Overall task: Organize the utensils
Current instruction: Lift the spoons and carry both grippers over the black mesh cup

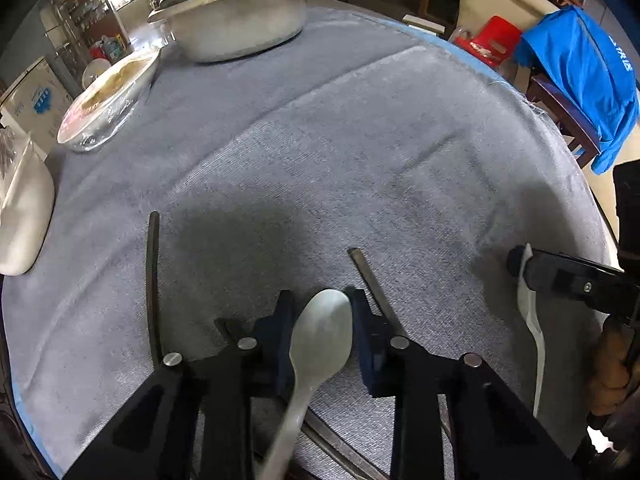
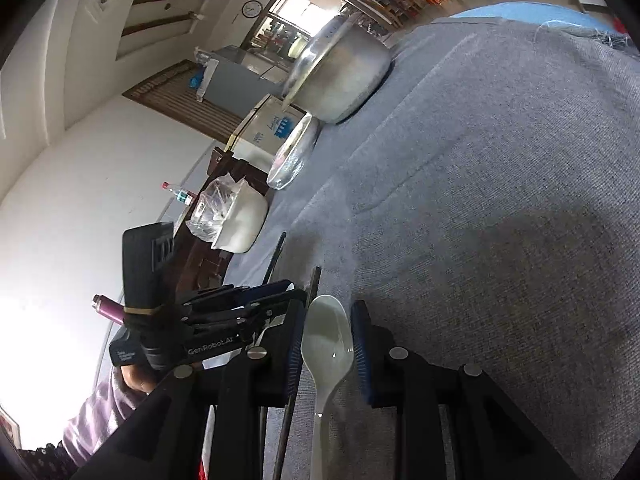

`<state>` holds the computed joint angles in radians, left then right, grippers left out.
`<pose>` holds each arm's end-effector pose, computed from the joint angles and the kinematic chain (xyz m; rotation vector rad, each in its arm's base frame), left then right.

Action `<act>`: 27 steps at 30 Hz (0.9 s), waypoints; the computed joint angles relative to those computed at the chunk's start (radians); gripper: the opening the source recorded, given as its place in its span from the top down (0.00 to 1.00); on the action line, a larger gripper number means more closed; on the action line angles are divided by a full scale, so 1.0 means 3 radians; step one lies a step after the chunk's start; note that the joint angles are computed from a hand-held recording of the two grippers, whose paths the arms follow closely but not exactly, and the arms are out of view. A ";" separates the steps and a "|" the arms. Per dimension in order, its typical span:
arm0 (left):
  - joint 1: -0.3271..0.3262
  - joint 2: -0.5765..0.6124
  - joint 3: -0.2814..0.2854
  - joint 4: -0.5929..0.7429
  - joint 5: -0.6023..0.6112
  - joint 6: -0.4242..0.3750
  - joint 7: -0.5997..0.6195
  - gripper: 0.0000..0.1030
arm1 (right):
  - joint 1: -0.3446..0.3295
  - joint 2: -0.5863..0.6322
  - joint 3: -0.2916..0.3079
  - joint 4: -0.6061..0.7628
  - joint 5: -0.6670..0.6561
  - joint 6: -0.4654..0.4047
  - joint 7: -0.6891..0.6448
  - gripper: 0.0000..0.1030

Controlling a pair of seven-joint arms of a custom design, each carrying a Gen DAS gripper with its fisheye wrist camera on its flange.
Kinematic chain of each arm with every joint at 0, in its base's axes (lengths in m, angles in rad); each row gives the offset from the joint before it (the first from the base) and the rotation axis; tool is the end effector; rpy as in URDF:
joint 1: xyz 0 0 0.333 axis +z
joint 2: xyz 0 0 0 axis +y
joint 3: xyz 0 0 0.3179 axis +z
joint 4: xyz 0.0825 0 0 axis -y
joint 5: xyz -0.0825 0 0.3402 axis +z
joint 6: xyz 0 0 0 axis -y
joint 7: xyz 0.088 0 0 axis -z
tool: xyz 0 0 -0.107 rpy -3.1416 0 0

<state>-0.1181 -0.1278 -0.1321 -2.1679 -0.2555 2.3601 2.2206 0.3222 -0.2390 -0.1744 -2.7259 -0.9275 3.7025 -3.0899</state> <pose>0.4827 -0.1291 0.5044 -1.1749 2.6958 -0.4975 0.3476 0.1548 0.4580 -1.1354 1.7107 0.1149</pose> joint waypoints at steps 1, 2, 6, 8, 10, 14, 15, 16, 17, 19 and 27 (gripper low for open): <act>-0.0003 -0.0033 0.0007 -0.0037 -0.0030 0.0023 0.0039 0.73 | -0.0020 -0.0036 0.0039 -0.0019 0.0052 -0.0048 -0.0053 0.74; -0.0007 -0.0094 0.0011 -0.0098 -0.0052 0.0043 0.0054 0.73 | -0.0030 -0.0072 0.0072 -0.0040 0.0123 -0.0093 -0.0128 0.74; -0.0012 -0.0295 0.0096 -0.0246 -0.0246 0.0170 0.0090 0.73 | -0.0054 -0.0217 0.0274 -0.0092 0.0538 -0.0370 -0.0515 0.74; -0.0003 -0.0512 0.0155 -0.0387 -0.0348 0.0227 0.0102 0.73 | -0.0189 -0.0308 0.0536 -0.0135 0.0868 -0.0501 -0.0793 0.74; 0.0011 -0.0695 0.0251 -0.0453 -0.0449 0.0253 0.0084 0.73 | -0.0333 -0.0400 0.0786 -0.0174 0.1147 -0.0610 -0.1007 0.74; 0.0061 -0.1178 0.0560 -0.0544 -0.0752 0.0145 0.0064 0.73 | -0.0528 -0.0702 0.1254 -0.0253 0.1648 -0.0897 -0.1100 0.74; 0.0070 -0.1224 0.0619 -0.0505 -0.0810 0.0123 0.0053 0.73 | -0.0604 -0.0829 0.1420 -0.0270 0.1771 -0.0929 -0.1089 0.75; 0.0076 -0.1306 0.0671 -0.0522 -0.0881 0.0132 0.0054 0.73 | -0.0742 -0.0981 0.1662 -0.0247 0.1893 -0.0992 -0.1088 0.75; 0.0075 -0.1426 0.0750 -0.0551 -0.0985 0.0114 0.0053 0.73 | -0.0848 -0.1132 0.1854 -0.0219 0.1983 -0.1039 -0.1090 0.75; 0.0071 -0.1683 0.0893 -0.0605 -0.1212 0.0041 -0.0021 0.73 | -0.1059 -0.1443 0.2230 -0.0083 0.2144 -0.1135 -0.1083 0.77; 0.0000 -0.2675 0.1005 -0.1175 -0.1583 0.0297 -0.0286 0.73 | -0.1337 -0.2035 0.2956 0.0491 0.2451 -0.1710 -0.1258 0.82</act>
<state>-0.1180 -0.9303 0.1694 -2.5203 -0.7304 2.4491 2.1347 -0.0791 -0.8496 0.7124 -2.5786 -0.1923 3.1895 -3.4672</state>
